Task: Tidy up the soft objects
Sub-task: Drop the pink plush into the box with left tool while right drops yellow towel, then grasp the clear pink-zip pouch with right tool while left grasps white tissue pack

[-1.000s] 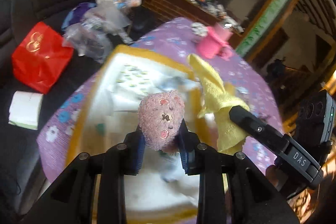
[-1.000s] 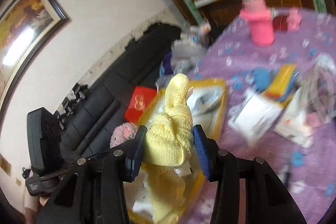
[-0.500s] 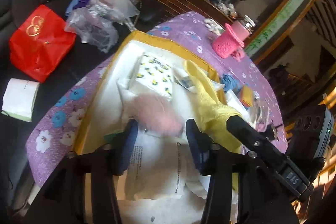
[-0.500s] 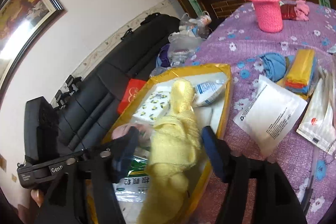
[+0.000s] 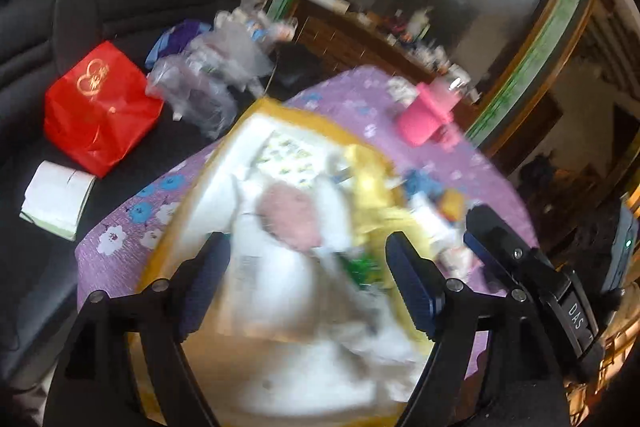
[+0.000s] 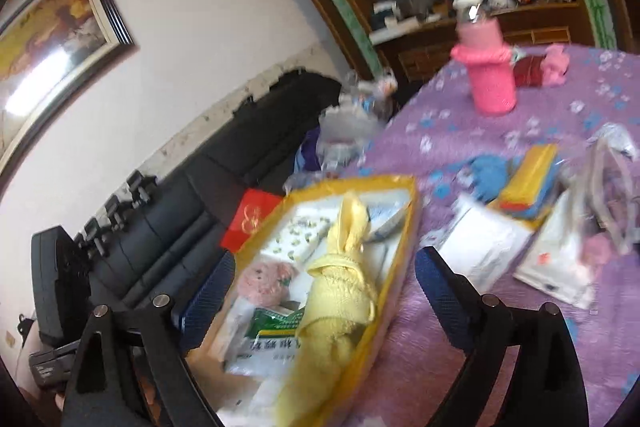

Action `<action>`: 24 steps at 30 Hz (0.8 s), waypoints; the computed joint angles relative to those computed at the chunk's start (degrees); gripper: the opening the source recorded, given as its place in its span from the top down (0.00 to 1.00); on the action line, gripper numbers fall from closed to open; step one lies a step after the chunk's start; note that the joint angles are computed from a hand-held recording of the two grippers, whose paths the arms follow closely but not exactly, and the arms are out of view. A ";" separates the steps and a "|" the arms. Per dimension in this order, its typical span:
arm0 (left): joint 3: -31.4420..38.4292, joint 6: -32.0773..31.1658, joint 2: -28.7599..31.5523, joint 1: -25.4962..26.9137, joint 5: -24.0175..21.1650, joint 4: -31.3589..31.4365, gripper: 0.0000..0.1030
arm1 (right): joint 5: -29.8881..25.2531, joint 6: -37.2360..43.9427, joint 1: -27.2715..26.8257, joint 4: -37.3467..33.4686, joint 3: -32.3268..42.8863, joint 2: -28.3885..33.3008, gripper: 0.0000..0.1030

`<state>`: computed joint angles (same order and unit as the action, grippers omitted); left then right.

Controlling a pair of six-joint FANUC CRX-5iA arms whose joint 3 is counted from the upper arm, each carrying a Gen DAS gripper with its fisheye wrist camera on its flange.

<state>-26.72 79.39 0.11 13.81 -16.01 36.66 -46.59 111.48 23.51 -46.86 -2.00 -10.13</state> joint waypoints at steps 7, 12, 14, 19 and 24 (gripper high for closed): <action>-3.30 -12.27 -3.67 -8.06 5.63 11.96 0.22 | -4.05 -2.23 -8.95 1.90 -3.29 -6.43 0.09; -0.13 -28.20 0.42 -14.10 -1.08 25.09 0.22 | -10.64 1.98 -17.45 -1.64 -1.44 -3.31 0.11; 3.04 -26.02 2.96 -14.58 -3.96 21.51 0.22 | -13.25 4.76 -21.91 -5.99 -0.89 -1.81 0.11; 10.67 -12.92 7.83 -14.33 -8.37 6.75 0.22 | -16.32 0.64 -25.82 -7.19 0.33 1.23 0.18; 13.35 -5.11 9.61 -13.99 -10.33 0.94 0.22 | -16.40 -2.43 -24.77 -4.75 1.64 2.54 0.17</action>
